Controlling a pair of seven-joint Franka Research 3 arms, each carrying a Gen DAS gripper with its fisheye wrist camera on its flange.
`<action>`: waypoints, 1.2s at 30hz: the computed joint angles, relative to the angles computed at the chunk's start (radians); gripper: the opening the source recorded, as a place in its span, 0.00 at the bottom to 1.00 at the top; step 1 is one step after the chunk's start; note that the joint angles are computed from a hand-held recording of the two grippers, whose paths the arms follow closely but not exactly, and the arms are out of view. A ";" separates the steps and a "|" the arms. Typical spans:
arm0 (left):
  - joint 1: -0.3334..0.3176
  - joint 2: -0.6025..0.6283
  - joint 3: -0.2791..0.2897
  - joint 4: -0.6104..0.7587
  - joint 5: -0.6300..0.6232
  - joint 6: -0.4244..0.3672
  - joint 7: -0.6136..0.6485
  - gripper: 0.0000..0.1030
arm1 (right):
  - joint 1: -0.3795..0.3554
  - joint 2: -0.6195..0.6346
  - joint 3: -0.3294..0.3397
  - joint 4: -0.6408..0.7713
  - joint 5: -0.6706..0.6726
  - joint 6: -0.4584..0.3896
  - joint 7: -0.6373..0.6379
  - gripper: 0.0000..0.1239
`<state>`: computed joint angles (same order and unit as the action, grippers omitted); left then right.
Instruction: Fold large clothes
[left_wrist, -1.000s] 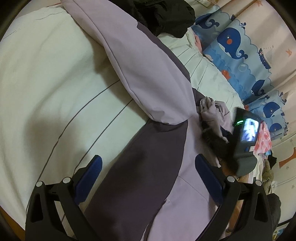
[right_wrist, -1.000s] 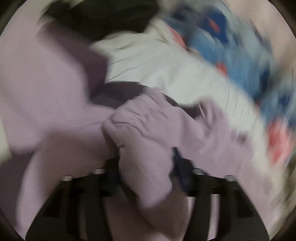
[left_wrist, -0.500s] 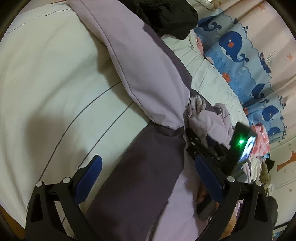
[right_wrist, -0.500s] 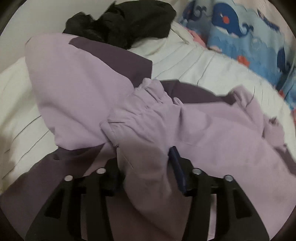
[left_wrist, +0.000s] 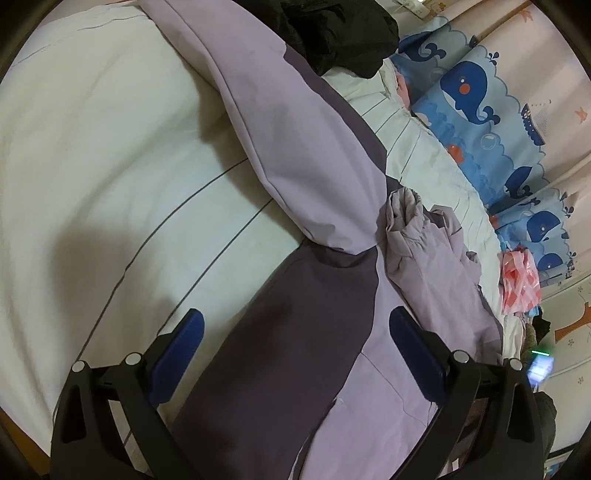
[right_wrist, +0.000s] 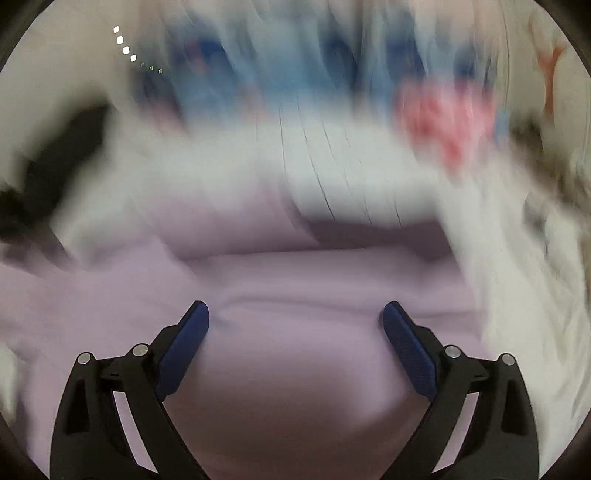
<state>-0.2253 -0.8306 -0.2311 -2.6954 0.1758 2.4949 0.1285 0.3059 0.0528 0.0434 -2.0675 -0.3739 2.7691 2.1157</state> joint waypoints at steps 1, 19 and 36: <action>0.000 0.007 -0.001 0.005 0.001 -0.002 0.002 0.93 | 0.010 0.026 -0.008 0.029 0.105 -0.058 -0.130 0.75; 0.128 -0.219 0.033 -0.045 0.122 -0.084 -0.018 0.93 | 0.179 -0.167 -0.188 -0.151 0.128 0.157 -0.338 0.77; 0.502 -0.003 0.230 0.101 0.240 0.053 0.115 0.93 | 0.271 -0.198 -0.198 -0.307 0.658 0.222 -0.672 0.78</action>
